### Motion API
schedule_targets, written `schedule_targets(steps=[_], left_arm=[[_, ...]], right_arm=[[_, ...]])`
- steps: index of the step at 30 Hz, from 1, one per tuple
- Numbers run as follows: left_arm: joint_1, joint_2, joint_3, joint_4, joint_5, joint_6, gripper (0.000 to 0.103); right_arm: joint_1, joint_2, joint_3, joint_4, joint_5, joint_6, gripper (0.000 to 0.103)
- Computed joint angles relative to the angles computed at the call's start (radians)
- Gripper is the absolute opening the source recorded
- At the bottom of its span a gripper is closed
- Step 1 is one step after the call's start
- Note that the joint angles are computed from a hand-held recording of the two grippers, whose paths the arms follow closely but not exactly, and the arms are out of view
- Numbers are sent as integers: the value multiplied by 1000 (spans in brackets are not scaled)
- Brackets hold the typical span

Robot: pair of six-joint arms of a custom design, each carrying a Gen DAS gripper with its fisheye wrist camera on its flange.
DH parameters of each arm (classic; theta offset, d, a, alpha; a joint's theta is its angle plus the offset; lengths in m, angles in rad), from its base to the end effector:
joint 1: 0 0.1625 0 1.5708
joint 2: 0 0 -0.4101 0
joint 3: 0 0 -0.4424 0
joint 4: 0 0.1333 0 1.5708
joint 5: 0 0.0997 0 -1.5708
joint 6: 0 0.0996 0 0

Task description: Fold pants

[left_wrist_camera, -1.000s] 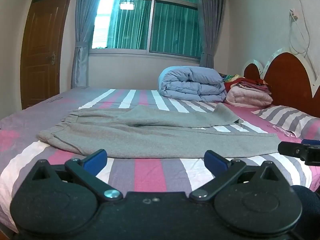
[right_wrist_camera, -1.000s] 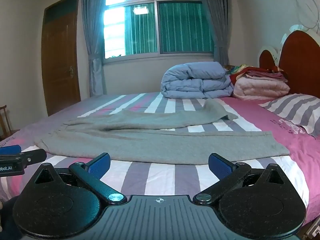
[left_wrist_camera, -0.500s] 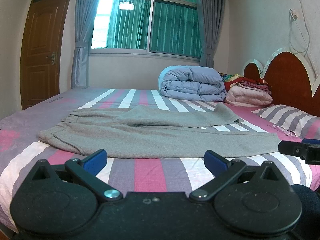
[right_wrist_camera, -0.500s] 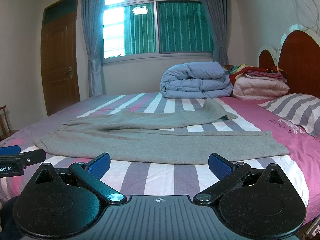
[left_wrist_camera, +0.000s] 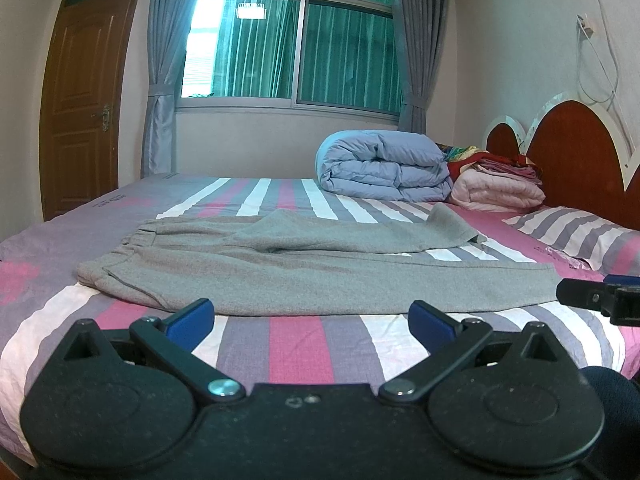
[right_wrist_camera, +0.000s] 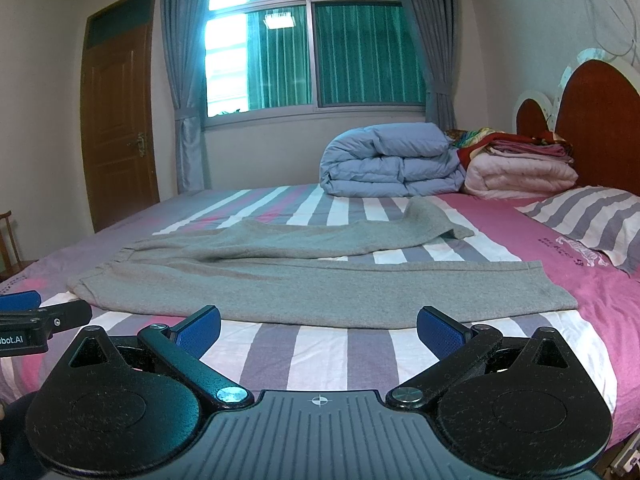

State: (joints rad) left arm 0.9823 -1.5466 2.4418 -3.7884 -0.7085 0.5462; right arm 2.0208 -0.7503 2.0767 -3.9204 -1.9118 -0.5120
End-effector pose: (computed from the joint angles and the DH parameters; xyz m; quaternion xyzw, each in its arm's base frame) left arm -0.0338 -0.4270 0.3080 0.1689 0.7426 -0.5647 0.3180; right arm 0.3245 -0.4419 0.0491 0.3239 -0.8002 0.4777 0.1628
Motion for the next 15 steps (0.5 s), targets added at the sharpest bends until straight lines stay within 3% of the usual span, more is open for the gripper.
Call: schedule_targets(steps=[15], left_arm=[[2,0,-1,5,-4,-1,97]], right_arm=[[1,-3,2,3,-4,1,103]])
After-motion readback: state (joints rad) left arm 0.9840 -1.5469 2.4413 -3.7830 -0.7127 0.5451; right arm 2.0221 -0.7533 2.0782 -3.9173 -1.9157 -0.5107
